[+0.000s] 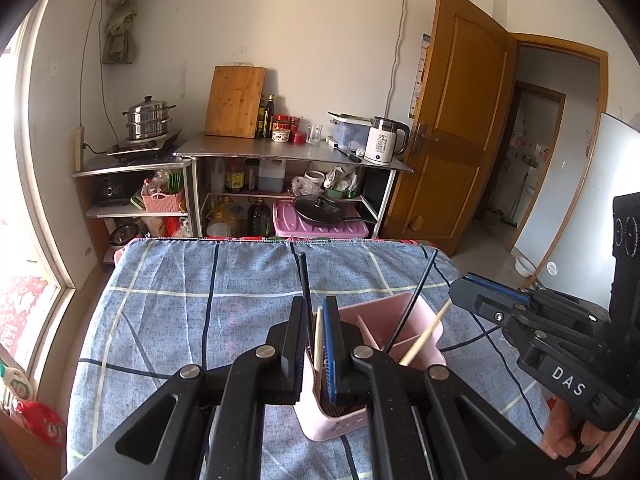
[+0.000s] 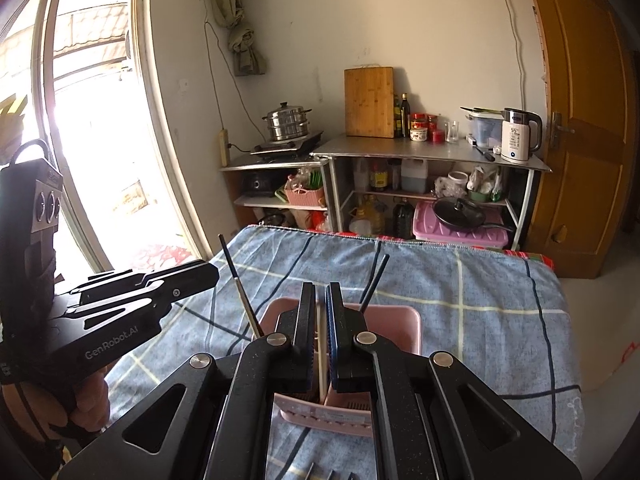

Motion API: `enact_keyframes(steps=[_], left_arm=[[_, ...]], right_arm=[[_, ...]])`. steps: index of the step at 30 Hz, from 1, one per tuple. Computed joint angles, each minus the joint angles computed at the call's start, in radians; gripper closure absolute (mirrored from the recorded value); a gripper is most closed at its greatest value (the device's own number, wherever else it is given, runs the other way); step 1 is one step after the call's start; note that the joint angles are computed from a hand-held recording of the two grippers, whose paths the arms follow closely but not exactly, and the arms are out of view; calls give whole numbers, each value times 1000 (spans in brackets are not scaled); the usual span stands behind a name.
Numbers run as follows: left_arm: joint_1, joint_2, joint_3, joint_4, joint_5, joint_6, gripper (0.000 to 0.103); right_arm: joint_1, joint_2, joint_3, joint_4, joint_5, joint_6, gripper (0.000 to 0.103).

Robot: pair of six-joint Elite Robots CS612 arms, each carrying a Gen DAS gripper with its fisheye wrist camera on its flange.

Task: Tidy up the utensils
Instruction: 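Drop the wooden chopstick into the basket by opening the right gripper, then move the right gripper back over the chopsticks lying on the cloth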

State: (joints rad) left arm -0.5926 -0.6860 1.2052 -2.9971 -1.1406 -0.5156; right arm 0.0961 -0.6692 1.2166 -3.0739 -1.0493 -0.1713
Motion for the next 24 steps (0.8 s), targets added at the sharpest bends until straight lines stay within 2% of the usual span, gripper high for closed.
enact_keyframes(steps=[10, 13, 17, 24], left_arm=[[-25, -43, 94, -82, -1, -14, 88], [-40, -57, 129, -112, 6, -16, 79], [-65, -79, 187, -154, 26, -34, 59], [-96, -100, 267, -176, 27, -100, 57]], right_arm=[[-16, -37, 72, -62, 18, 11, 90], [-23, -57, 115, -86, 27, 13, 89], [-35, -87, 189, -132, 39, 20, 89], [-52, -127, 307, -187, 50, 12, 89]])
